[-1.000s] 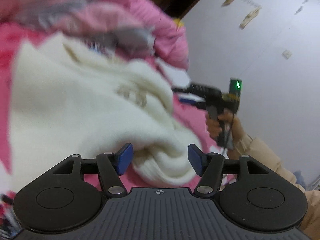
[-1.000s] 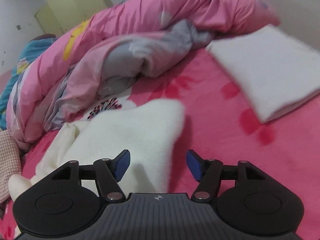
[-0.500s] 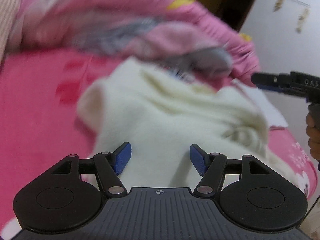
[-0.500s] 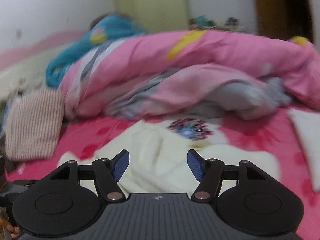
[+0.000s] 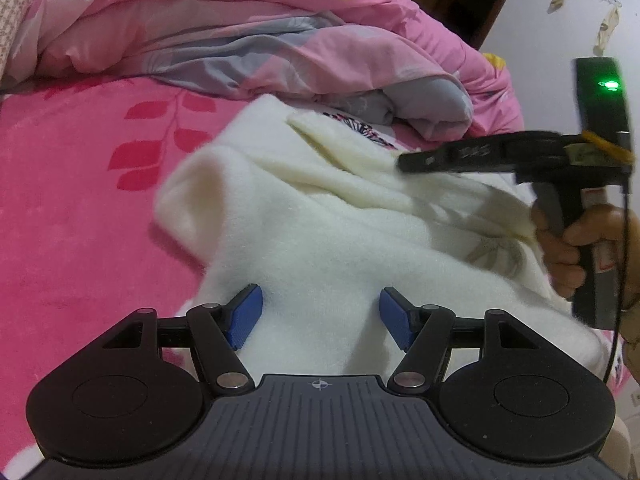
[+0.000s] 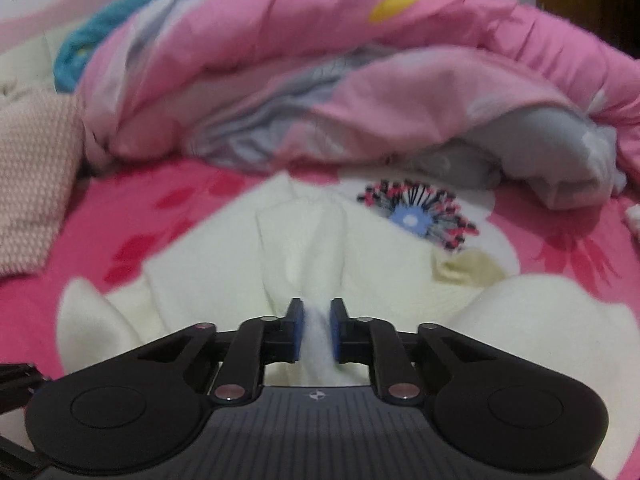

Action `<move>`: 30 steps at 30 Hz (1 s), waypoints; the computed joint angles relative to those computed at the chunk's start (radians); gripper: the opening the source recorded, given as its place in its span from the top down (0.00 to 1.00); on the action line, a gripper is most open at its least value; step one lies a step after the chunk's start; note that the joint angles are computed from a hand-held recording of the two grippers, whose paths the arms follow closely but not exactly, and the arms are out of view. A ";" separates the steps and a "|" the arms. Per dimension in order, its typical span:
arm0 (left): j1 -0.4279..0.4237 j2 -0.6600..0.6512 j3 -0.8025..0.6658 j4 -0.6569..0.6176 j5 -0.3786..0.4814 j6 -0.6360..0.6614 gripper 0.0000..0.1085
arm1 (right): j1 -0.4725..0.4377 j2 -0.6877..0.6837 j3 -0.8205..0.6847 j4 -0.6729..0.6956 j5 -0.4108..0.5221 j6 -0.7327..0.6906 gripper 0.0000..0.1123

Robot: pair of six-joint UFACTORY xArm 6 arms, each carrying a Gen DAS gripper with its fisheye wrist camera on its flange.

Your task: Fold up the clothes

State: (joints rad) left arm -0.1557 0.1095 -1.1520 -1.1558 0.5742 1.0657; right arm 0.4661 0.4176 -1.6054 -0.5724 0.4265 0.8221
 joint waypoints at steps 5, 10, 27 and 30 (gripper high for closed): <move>-0.007 -0.004 0.008 -0.008 -0.017 0.022 0.39 | -0.016 -0.117 0.102 -0.237 -0.040 0.240 0.96; -0.008 -0.001 0.007 -0.021 -0.021 0.038 0.39 | -0.045 -0.272 0.233 -0.444 -0.014 0.463 0.96; -0.008 0.000 0.007 -0.038 -0.024 0.057 0.39 | -0.190 -0.931 0.801 -0.689 0.392 0.959 0.97; -0.006 0.000 0.007 -0.038 -0.021 0.059 0.39 | -0.252 -0.960 0.881 -0.596 0.394 0.963 0.96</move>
